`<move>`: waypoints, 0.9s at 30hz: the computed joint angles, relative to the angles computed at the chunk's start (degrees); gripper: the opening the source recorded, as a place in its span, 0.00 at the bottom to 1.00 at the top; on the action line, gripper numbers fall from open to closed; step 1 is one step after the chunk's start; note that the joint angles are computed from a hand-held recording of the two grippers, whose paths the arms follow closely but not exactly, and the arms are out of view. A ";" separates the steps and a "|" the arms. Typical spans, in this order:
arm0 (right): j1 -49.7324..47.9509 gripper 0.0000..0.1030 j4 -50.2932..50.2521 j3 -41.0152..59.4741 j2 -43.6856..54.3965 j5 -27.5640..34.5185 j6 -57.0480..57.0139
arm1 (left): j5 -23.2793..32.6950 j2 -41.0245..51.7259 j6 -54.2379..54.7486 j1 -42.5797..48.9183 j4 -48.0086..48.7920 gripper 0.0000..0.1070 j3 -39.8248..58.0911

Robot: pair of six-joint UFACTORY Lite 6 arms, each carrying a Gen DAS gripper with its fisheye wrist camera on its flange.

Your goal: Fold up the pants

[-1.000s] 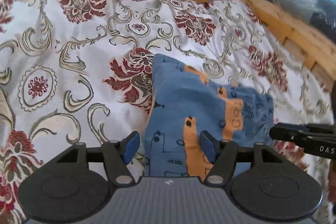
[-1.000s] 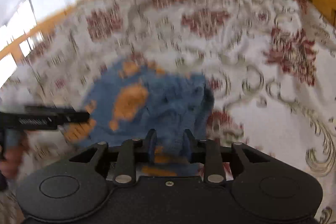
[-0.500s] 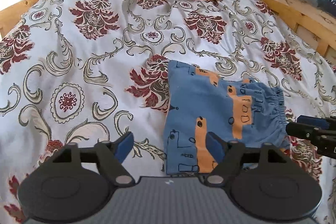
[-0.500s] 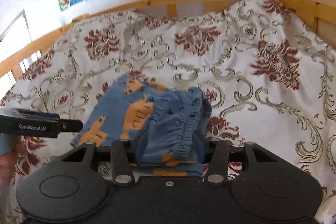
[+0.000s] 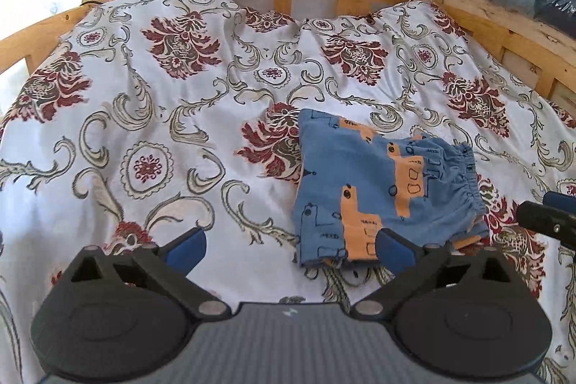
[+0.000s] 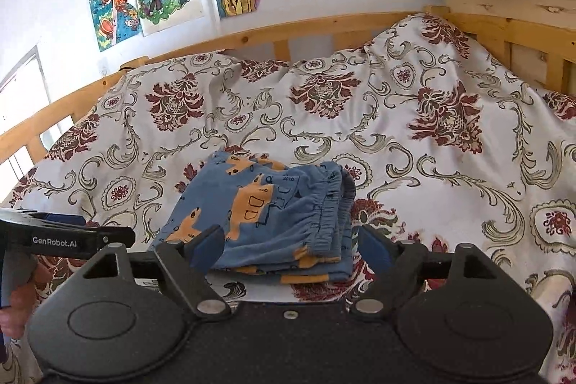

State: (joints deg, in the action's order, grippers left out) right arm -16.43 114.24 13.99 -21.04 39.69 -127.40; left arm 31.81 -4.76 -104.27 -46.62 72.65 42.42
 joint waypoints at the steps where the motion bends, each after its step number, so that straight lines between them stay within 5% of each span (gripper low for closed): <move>1: 0.16 0.81 0.29 -0.14 -0.27 -0.21 0.13 | 0.01 -0.43 -0.11 -0.02 0.03 0.96 -0.52; 16: 0.86 0.94 -1.80 6.61 14.59 -1.95 0.95 | -8.53 1.31 -0.08 6.53 1.87 0.96 -3.25; 27: -0.74 0.99 -11.37 26.60 34.66 1.72 8.68 | -23.52 8.28 11.25 19.68 -0.96 0.96 4.25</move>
